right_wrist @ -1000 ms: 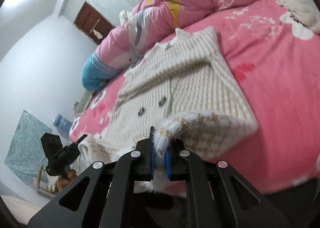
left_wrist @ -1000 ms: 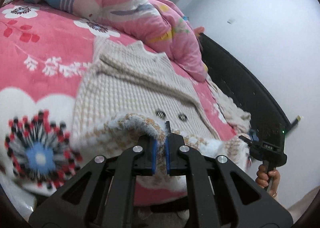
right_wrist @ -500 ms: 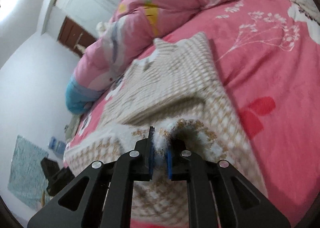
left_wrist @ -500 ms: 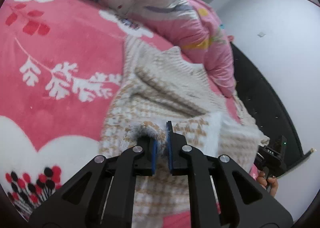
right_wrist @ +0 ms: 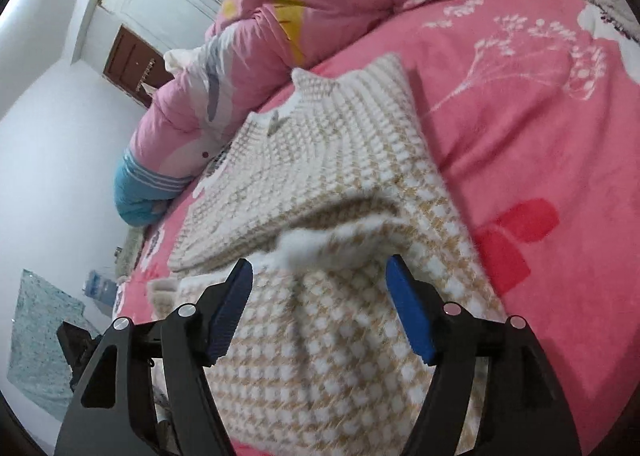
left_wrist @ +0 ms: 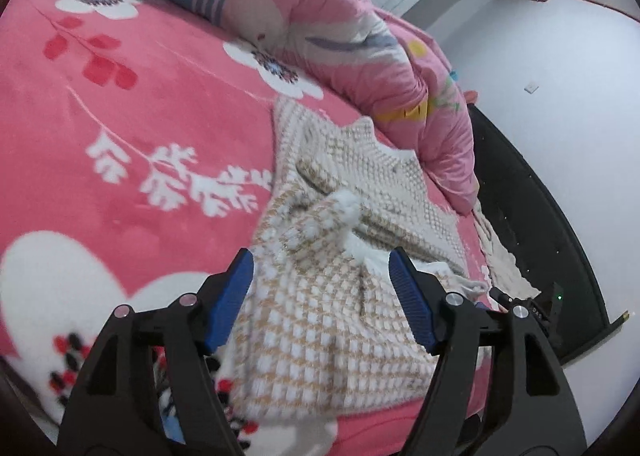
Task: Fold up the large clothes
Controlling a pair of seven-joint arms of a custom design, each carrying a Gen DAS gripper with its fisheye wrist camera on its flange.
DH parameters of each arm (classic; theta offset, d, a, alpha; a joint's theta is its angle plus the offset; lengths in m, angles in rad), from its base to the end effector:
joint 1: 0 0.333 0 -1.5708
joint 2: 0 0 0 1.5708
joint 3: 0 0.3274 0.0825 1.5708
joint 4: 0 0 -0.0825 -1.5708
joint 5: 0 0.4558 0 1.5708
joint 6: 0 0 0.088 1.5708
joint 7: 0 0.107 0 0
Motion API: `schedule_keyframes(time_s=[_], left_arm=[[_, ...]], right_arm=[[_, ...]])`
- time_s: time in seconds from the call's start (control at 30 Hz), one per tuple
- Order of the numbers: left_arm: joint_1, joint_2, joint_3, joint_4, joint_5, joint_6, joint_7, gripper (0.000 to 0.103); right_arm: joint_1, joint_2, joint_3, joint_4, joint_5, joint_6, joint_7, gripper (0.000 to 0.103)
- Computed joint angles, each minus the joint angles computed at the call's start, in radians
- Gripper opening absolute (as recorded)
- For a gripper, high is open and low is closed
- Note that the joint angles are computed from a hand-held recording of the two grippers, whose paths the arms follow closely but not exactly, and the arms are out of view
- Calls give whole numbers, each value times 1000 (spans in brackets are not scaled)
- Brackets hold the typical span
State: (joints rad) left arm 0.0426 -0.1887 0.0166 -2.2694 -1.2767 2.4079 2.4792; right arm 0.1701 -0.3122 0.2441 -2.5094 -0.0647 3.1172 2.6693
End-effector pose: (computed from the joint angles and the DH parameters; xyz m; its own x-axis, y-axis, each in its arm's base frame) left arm 0.5769 0.0284 0.4505 -0.2126 -0.7506 0.6256 -0.7787 -0.2567 -0.5726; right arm 0.4861 0.2242 0.4692 -0.2652 -0.7223 -0.6388 -0.6115 0.6382 -0.4678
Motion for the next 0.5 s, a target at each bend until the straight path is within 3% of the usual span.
schedule_keyframes(time_s=[0.27,0.5], left_arm=[[-41,-224,36,-204,42,-15,159,68],[-81,-198,60,-253,64,-90,130,68]], right_arm=[[-2,-209,78,-144,11,-35,88,68],[77,-316,93,-249,43,-88,179,68]])
